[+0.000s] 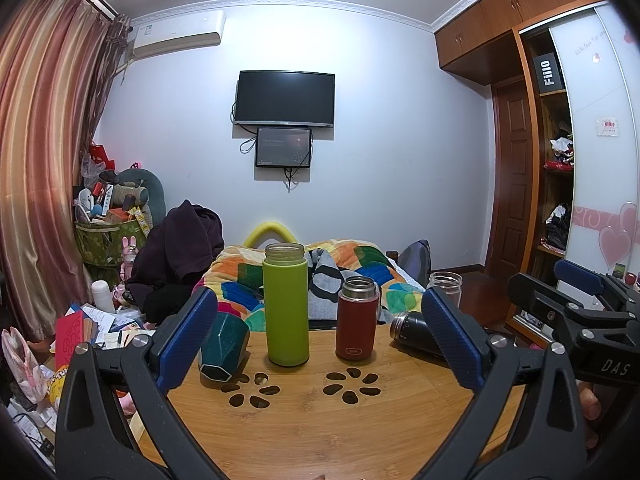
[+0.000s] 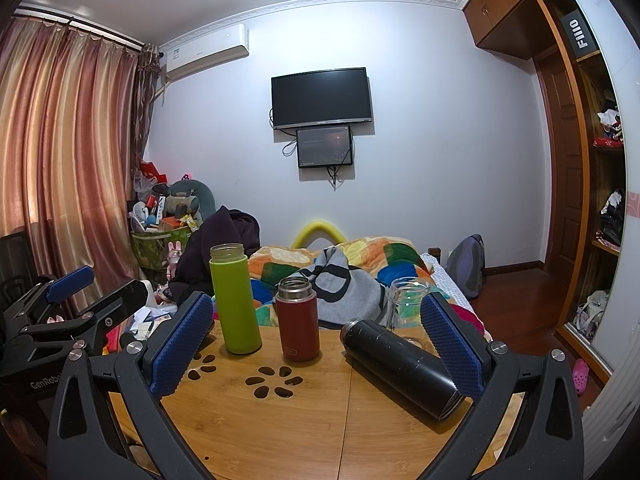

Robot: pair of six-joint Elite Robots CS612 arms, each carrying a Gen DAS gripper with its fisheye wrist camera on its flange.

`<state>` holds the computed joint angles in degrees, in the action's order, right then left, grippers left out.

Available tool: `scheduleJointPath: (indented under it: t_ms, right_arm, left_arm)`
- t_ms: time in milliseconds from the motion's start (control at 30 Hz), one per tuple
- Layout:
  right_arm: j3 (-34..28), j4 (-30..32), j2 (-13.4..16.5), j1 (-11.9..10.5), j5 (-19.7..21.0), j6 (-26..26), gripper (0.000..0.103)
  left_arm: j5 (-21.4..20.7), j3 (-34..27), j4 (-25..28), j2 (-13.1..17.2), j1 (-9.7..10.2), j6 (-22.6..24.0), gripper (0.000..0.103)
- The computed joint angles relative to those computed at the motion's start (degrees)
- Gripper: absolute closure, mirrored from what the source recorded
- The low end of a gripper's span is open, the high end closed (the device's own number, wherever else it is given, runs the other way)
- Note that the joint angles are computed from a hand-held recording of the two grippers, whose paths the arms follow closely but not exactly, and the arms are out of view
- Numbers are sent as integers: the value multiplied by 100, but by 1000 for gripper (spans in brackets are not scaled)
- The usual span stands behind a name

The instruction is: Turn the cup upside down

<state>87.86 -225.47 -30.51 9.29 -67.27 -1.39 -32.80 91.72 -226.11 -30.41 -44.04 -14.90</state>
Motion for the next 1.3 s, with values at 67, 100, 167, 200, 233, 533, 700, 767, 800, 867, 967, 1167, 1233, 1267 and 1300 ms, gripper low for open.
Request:
scheduleJointPath:
  t_ms: [67,100,167,200,233,533,700,767,800,867,967,1167,1233,1267,1300]
  right_arm:
    - [0,3,-1,-1,3,0,0]
    - [1,1,-2,0,2,1,0]
    - [2,2,-3,0,-1,0,0]
    - [3,-1,-2,0,2,1,0]
    - [3,3,-4,0,1,3,0]
    - [8,3,-5,3,-4,-1,0]
    - [32,14,-16,18,-18,-17,0]
    - [40,18,-22,19,-27,-13,0]
    - [41,30,-23,19,-34,-10,0]
    - [35,76,-19,17,-49,-1,0]
    - [11,159,-7,1,-53,17,0]
    - [-80,397,30,-15,-66,55,0]
    - [-89,450,36,-16,-74,34,0]
    - [-109,495,44,-19,-81,20,0]
    - [-124,534,52,-21,-89,9,0]
  left_arm:
    - [-6,2,-1,-1,1,-2,0]
    - [-2,1,-5,0,1,-1,0]
    - [-2,-2,0,0,1,-1,0]
    - [-2,-2,0,0,1,-1,0]
    - [-1,0,8,-3,-1,-7,0]
    - [1,-5,11,1,-2,-5,0]
    - [-69,43,103,-30,17,-46,0]
    - [-154,118,258,-83,61,-224,0]
    - [-207,164,363,-115,104,-346,0]
    - [-367,269,748,-204,242,-702,0]
    - [-594,342,1479,-318,463,-1223,0]
    - [-1375,120,3214,-372,1038,-2012,0]
    - [-1791,-47,3699,-331,1249,-2205,0]
    - [-1964,-148,3955,-299,1345,-2298,0]
    - [-2063,-220,4117,-274,1404,-2352,0]
